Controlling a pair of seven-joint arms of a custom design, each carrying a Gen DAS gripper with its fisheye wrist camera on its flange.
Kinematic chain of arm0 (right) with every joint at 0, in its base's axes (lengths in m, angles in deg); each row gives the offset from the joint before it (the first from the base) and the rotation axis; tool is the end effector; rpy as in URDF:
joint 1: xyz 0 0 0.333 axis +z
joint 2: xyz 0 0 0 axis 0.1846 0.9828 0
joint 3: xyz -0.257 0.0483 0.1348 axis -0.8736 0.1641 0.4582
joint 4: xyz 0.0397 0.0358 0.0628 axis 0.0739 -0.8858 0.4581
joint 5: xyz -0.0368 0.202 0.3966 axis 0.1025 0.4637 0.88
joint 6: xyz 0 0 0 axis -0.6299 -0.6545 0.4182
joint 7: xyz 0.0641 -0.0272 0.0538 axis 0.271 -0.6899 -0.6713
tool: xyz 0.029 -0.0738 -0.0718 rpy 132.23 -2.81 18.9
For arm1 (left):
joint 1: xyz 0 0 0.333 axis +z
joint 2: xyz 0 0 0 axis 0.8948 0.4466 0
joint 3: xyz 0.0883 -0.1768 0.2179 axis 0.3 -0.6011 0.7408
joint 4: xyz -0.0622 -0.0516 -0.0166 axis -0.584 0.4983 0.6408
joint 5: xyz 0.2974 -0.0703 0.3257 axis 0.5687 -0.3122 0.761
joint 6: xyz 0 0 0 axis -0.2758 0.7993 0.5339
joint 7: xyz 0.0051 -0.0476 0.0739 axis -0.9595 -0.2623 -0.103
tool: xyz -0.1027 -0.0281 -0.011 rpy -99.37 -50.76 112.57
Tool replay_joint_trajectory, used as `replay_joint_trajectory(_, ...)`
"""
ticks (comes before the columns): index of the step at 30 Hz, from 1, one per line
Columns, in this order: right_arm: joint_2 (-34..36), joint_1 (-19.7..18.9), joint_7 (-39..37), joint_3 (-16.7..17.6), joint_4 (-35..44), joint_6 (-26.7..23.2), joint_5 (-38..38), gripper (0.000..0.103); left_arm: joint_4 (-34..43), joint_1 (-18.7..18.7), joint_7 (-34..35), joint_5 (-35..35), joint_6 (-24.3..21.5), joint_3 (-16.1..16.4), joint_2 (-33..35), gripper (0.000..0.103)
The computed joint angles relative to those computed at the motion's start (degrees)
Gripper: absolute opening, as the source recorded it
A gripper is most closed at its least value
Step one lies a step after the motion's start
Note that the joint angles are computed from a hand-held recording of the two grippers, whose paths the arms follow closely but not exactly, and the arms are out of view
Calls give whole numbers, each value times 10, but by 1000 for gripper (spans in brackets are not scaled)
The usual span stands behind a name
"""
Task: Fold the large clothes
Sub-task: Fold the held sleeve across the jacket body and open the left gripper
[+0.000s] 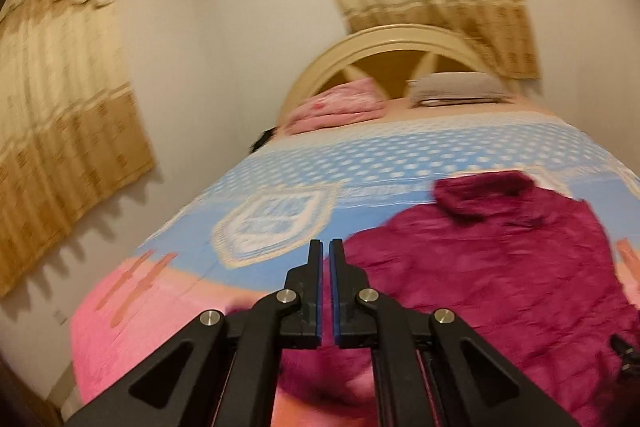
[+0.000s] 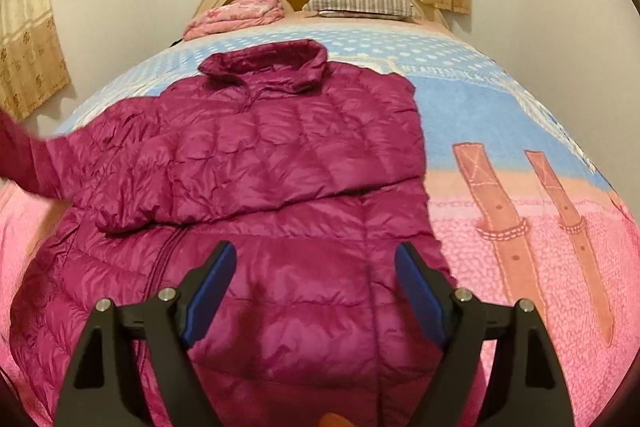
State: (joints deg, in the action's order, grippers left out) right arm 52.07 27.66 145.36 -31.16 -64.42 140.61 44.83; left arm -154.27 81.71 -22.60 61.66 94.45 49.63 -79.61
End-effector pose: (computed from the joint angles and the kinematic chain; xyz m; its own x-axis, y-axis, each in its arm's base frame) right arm 0.5594 0.1683 0.4766 0.2392 -0.9688 -0.0648 -0.6650 -0.1148 -0.7380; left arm 0.4804 -0.0954 0.6481 0.3094 -0.9223 -0.2315 -0.4564 0.0695 -0.8871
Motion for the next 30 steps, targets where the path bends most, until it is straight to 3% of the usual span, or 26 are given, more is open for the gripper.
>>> replay_joint_trajectory(5,-2,1,-7,-11,-7,-3,21,84,38,-23,-30,4,-11,-36,58,3)
replay_joint_trajectory(8,-4,2,-16,-17,-15,-3,37,84,37,-60,-17,-21,-28,-6,76,4)
replay_joint_trajectory(10,-2,13,-45,-28,-16,-9,65,90,28,-72,-14,-32,-43,11,75,4)
replay_joint_trajectory(13,1,7,-49,-21,-15,-13,67,91,-21,-67,-26,-29,-49,35,24,5)
replay_joint_trajectory(15,1,2,-46,-14,-16,-13,57,91,-82,-38,-50,-7,-39,37,-51,8)
replay_joint_trajectory(16,0,1,-48,-13,-17,-13,55,94,-99,-29,-50,-10,-43,40,-71,30)
replay_joint_trajectory(17,2,-1,-46,-10,-16,-16,49,95,-122,-23,-47,-18,-48,51,-97,75)
replay_joint_trajectory(18,6,-9,-33,-3,-12,-23,30,95,-146,-11,-52,-26,-51,59,-123,94)
replay_joint_trajectory(19,8,-15,-20,4,-9,-30,11,96,-168,10,-65,-26,-49,56,-148,101)
replay_joint_trajectory(21,13,-26,4,15,-3,-40,-26,96,-199,28,-54,-38,-49,68,-172,101)
replay_joint_trajectory(24,19,-36,38,29,5,-57,-87,96,-222,9,-13,-105,-59,116,-174,101)
replay_joint_trajectory(30,21,-35,59,28,6,-67,-122,99,-213,20,29,-162,-72,105,-126,101)
